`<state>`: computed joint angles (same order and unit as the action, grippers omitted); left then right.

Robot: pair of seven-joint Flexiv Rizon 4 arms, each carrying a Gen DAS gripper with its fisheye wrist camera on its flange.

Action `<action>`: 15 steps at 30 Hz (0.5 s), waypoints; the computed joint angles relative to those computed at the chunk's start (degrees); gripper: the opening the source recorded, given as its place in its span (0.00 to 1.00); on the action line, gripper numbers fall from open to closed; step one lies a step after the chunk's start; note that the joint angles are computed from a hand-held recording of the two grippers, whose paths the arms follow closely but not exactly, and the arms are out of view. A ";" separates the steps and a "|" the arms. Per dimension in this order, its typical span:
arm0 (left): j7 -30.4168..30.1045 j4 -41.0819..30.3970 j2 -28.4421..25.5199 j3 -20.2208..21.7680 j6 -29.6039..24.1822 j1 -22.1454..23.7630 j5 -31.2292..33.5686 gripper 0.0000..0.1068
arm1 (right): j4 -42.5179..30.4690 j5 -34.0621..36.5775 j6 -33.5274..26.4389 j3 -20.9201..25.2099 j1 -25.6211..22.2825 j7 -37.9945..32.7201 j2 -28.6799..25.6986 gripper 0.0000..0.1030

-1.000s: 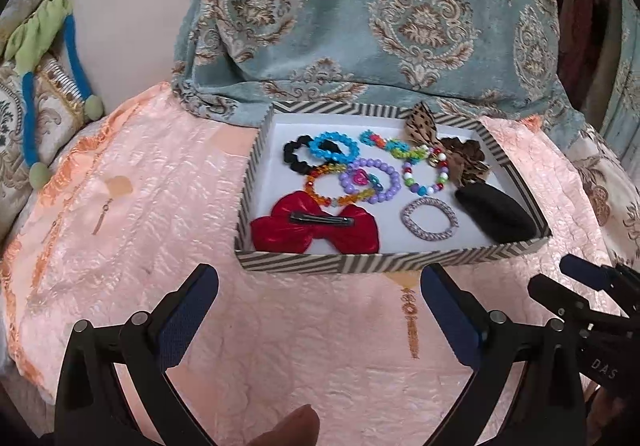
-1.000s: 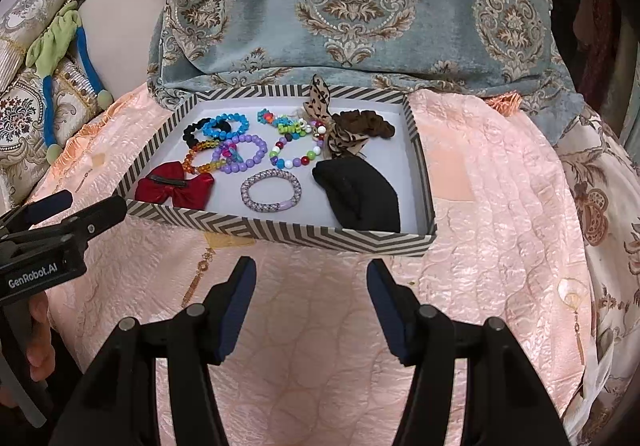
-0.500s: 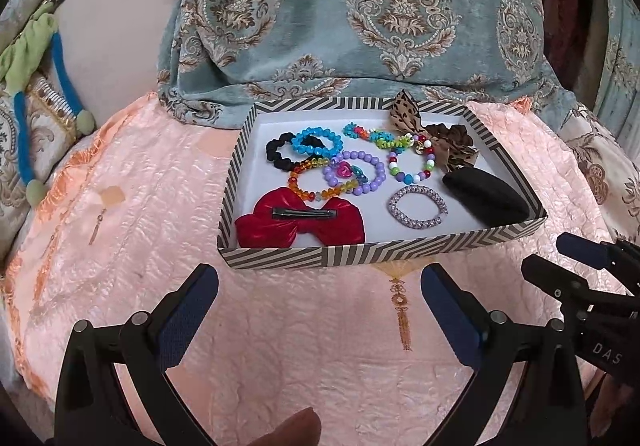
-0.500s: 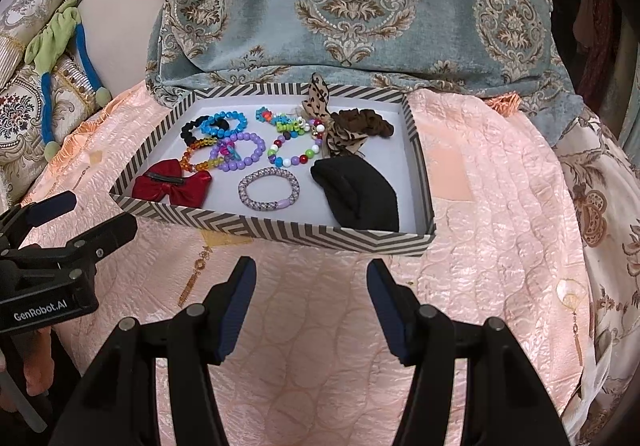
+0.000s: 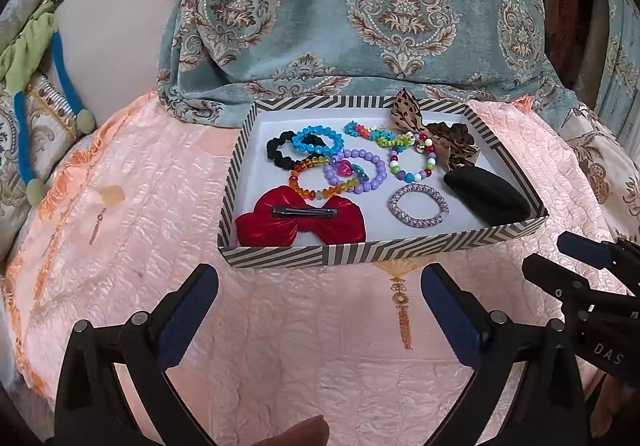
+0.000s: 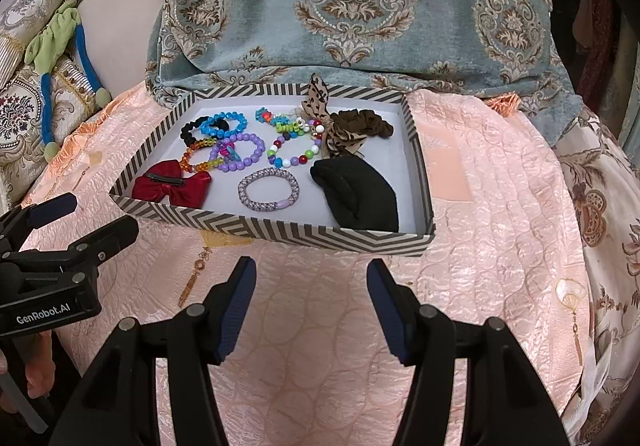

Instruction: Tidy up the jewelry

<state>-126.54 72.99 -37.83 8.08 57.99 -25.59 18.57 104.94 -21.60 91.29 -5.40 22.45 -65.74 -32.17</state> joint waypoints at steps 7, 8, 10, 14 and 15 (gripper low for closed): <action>0.04 -0.14 -0.02 -0.08 -0.44 0.06 0.07 0.84 | 0.01 0.09 0.00 -0.09 0.06 0.00 0.04 0.59; -0.02 -0.17 -0.03 -0.07 -0.43 0.04 0.07 0.84 | 0.01 0.09 0.00 -0.09 0.06 0.00 0.04 0.59; 0.02 -0.14 -0.07 -0.08 -0.32 0.05 0.12 0.84 | 0.03 0.10 0.05 -0.15 0.10 0.00 0.03 0.59; -0.02 -0.20 -0.08 -0.07 -0.41 0.02 0.08 0.84 | 0.07 0.11 0.17 -0.38 0.29 0.08 0.02 0.59; -0.03 -0.22 -0.11 -0.09 -0.42 0.01 0.06 0.84 | 0.07 0.11 0.17 -0.38 0.29 0.08 0.02 0.59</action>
<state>-126.58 72.77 -37.95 7.99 57.57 -25.58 18.63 105.01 -21.48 91.46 -5.78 22.73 -65.66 -32.16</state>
